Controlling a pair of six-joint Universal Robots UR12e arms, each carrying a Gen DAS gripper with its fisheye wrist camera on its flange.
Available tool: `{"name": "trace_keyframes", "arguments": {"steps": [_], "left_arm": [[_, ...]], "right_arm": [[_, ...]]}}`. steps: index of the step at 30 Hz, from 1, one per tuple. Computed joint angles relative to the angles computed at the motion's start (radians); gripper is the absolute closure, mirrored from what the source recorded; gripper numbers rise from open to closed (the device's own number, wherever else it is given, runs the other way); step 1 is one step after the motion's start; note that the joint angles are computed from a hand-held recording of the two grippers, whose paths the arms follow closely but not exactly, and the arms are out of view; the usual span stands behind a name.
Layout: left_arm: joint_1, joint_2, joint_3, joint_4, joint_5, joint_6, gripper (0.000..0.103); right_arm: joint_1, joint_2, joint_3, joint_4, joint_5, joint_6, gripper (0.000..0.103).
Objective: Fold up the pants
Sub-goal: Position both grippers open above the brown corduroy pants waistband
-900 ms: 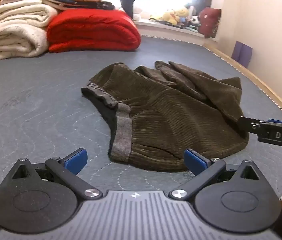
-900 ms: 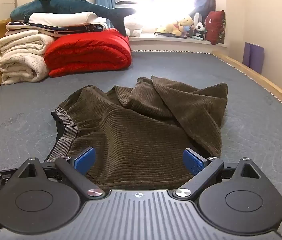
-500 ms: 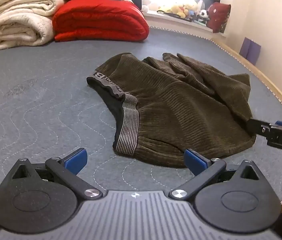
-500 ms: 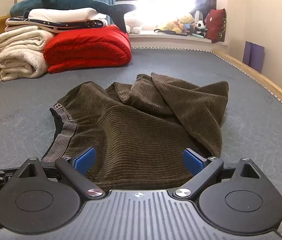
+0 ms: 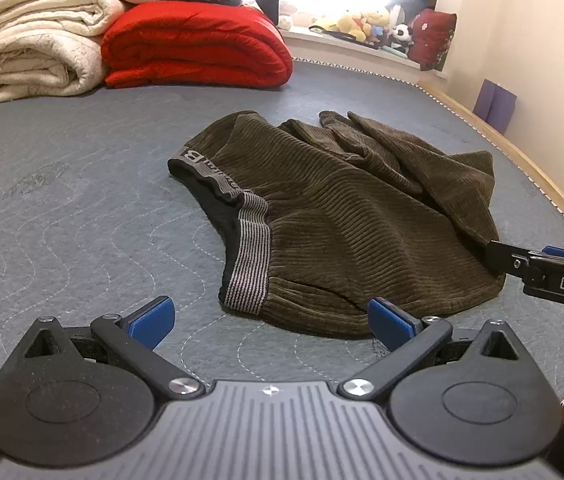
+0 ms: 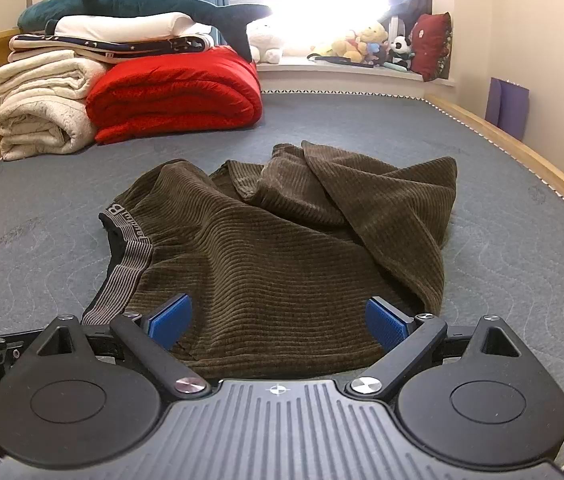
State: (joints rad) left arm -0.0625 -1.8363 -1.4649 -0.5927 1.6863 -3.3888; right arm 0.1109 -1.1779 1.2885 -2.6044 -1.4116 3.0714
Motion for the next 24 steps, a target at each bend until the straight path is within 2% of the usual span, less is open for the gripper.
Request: {"name": "trace_keyframes", "arguments": {"steps": [24], "left_arm": [[0.004, 0.000, 0.002, -0.003, -0.026, -0.001, 0.000]], "right_arm": [[0.004, -0.001, -0.002, -0.002, -0.001, -0.026, 0.011]]}}
